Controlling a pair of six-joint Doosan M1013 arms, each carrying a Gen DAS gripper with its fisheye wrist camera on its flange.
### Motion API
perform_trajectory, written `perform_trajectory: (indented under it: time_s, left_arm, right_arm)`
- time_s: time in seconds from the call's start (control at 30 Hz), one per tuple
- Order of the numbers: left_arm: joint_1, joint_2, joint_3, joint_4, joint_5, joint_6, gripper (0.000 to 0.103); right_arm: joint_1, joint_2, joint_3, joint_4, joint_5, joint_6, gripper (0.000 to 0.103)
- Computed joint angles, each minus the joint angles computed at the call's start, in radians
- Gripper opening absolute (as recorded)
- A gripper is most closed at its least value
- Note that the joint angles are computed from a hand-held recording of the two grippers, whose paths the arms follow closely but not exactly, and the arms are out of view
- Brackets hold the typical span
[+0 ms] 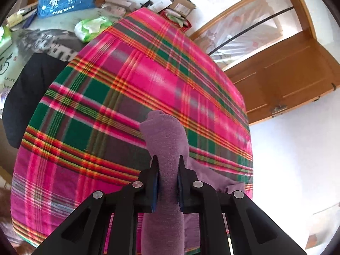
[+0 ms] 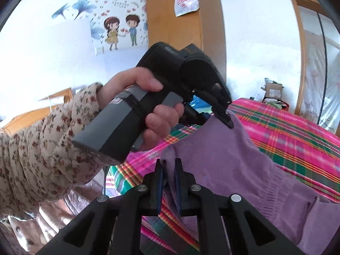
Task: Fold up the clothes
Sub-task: 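Pinch the lilac garment end with the left gripper and lift it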
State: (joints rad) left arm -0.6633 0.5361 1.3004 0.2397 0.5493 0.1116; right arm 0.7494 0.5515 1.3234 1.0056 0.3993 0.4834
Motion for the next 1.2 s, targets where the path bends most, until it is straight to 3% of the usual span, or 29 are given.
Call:
perform_trajectory:
  time_s: [0.43,0.67,0.97,1.2]
  left_arm:
    - [-0.030,0.080,-0.225,-0.033,0.132,0.095,0.015]
    - [-0.045,0.151,-0.370,-0.070,0.174,0.185,0.015]
    - [-0.056,0.272,-0.597,-0.178,0.274,0.342,0.015]
    - [-0.057,0.424,-0.878,-0.260,0.427,0.423,0.015]
  right_arm:
    - [-0.072,-0.087,0.097,0.284,-0.029,-0.164,0.010]
    - [-0.123,-0.130,0.138,0.381,-0.023,-0.166,0.010]
    - [-0.160,-0.175,0.199,0.542,-0.089,-0.260,0.010]
    - [-0.203,-0.196,0.236,0.637,-0.112,-0.262,0.010]
